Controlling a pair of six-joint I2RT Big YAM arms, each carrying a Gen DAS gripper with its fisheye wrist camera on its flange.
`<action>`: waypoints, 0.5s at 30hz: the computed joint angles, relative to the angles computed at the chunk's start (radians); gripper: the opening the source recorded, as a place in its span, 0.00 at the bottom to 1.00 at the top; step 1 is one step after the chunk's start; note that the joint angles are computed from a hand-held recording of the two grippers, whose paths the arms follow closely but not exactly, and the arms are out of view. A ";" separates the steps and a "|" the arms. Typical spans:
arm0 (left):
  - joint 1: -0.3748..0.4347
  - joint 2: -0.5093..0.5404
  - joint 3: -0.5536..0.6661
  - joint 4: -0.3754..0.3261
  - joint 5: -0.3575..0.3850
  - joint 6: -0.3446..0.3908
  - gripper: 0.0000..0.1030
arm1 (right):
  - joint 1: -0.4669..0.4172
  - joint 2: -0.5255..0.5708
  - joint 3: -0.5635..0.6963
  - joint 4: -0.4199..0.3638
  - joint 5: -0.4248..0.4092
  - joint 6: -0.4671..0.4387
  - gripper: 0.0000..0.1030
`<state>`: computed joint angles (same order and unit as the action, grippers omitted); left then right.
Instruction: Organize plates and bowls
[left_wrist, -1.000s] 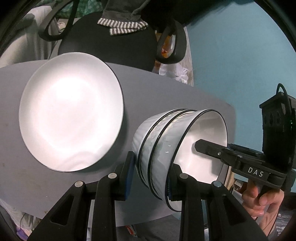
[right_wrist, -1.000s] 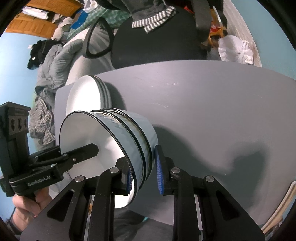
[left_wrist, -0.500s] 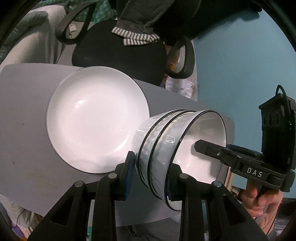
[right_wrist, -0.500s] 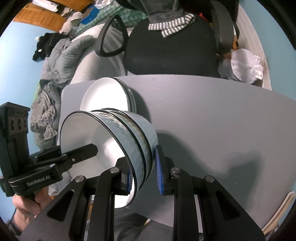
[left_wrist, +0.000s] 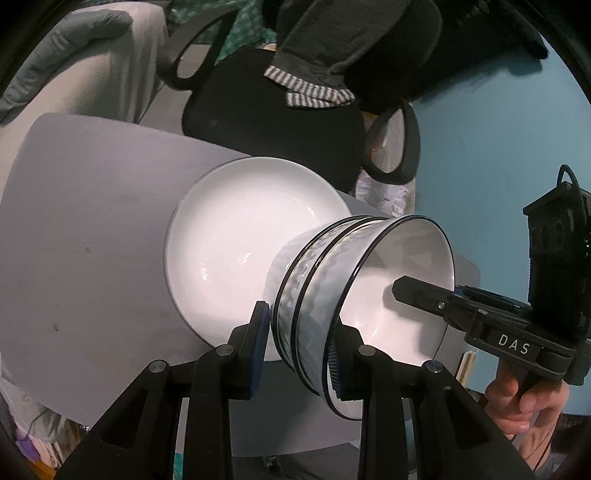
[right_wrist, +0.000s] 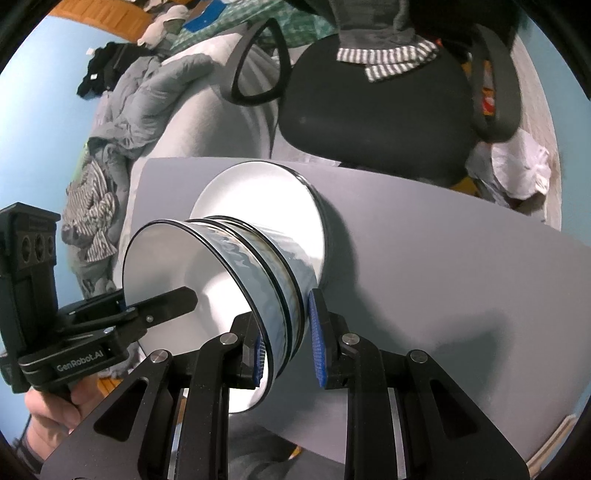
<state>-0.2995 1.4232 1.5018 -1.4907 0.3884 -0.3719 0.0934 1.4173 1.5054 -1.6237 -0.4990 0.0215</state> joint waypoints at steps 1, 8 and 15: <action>0.011 0.000 -0.004 -0.001 0.002 0.007 0.28 | 0.009 0.007 0.004 0.003 0.001 0.005 0.21; 0.055 0.019 -0.018 0.000 0.004 0.021 0.28 | 0.055 0.053 0.027 0.018 0.005 0.037 0.21; 0.078 0.039 -0.015 -0.004 0.001 0.038 0.28 | 0.081 0.088 0.048 0.025 0.007 0.058 0.21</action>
<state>-0.2214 1.4618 1.4866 -1.4951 0.3897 -0.3339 0.1741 1.5050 1.5532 -1.5989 -0.4925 0.0799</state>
